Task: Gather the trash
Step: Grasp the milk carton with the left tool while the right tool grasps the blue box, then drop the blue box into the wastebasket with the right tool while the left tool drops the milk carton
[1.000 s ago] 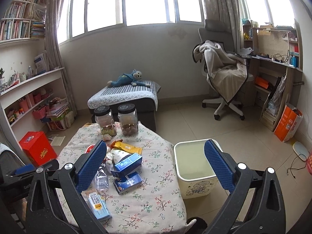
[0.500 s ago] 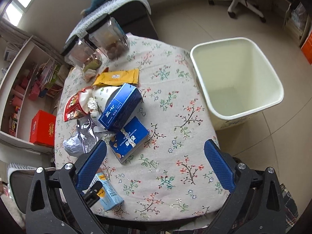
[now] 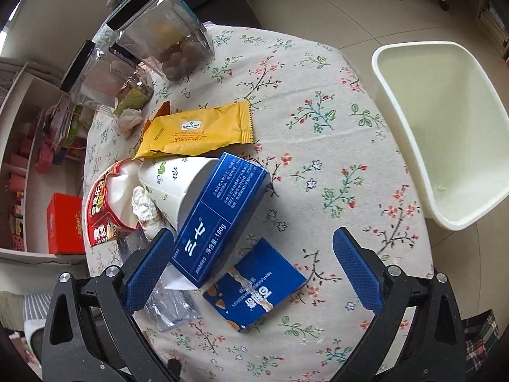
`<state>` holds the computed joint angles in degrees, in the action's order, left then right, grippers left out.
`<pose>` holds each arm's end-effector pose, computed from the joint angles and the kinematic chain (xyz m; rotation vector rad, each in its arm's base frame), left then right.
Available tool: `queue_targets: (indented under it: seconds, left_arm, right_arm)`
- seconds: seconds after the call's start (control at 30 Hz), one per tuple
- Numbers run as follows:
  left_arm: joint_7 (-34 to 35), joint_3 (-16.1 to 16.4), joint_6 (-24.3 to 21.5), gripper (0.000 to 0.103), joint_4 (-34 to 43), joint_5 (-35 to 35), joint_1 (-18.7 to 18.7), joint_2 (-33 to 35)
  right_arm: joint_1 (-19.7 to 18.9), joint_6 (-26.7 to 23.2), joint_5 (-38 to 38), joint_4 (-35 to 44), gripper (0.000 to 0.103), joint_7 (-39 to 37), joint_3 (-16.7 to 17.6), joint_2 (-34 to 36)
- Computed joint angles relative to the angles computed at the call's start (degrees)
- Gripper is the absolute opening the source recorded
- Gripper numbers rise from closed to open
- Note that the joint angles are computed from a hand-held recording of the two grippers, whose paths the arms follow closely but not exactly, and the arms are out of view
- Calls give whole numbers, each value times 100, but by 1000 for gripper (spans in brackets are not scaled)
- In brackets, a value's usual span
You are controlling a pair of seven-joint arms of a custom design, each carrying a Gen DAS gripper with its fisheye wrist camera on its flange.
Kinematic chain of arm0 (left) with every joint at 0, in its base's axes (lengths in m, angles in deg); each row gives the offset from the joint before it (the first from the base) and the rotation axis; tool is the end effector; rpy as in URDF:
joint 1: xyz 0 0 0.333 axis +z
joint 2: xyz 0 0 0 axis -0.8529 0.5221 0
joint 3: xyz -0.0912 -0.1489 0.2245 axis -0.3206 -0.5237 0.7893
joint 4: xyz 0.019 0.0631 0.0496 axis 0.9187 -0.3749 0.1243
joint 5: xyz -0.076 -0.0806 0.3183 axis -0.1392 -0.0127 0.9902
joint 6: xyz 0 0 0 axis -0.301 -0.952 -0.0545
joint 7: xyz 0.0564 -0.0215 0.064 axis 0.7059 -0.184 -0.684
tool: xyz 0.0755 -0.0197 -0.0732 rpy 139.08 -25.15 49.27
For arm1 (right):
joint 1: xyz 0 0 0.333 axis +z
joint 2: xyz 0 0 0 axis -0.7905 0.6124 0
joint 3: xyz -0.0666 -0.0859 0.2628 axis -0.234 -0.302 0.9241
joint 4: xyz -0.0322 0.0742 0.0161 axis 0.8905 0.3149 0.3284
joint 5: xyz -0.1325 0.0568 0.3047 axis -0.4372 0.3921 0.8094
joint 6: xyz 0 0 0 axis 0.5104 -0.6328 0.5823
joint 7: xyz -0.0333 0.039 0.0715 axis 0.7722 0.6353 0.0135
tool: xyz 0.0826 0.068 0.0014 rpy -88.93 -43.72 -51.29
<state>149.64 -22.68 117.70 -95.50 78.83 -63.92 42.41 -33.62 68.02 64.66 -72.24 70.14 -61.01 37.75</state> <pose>0.5016 -0.1413 0.3815 -1.8442 2.2501 -0.5551 0.5545 0.1686 0.3723 -1.0273 2.5395 -0.0472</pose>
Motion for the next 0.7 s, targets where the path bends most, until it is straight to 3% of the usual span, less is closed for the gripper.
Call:
queue_targets:
  seconds: [0.17, 0.27, 0.33, 0.4, 0.5, 0.63, 0.7]
  left_arm:
    - [763, -11, 226, 57, 413, -744, 65, -64]
    - [451, -21, 270, 57, 1008, -310, -6, 350]
    - [499, -106, 209, 57, 1392, -294, 49, 519]
    - [560, -181, 302, 58, 1693, -277, 92, 684]
    - [654, -327, 529, 58, 1967, -325, 171, 891]
    - [1061, -671, 830, 58, 2056, -745, 438, 1133]
    - [1040, -656, 850, 58, 2038, -615, 409, 1207]
  right_arm:
    - [-61, -56, 340, 535, 96, -149, 69, 505]
    - [-31, -157, 451, 764, 95, -210, 50, 721]
    - [-59, -231, 568, 883, 84, -344, 90, 850]
    - [-206, -39, 880, 868, 55, -788, 273, 919]
    - [-233, 132, 1138, 800, 44, -1219, 334, 910]
    - [-60, 163, 968, 756, 39, -1367, 172, 809]
    - [-1, 294, 885, 622, 38, -1465, 129, 662]
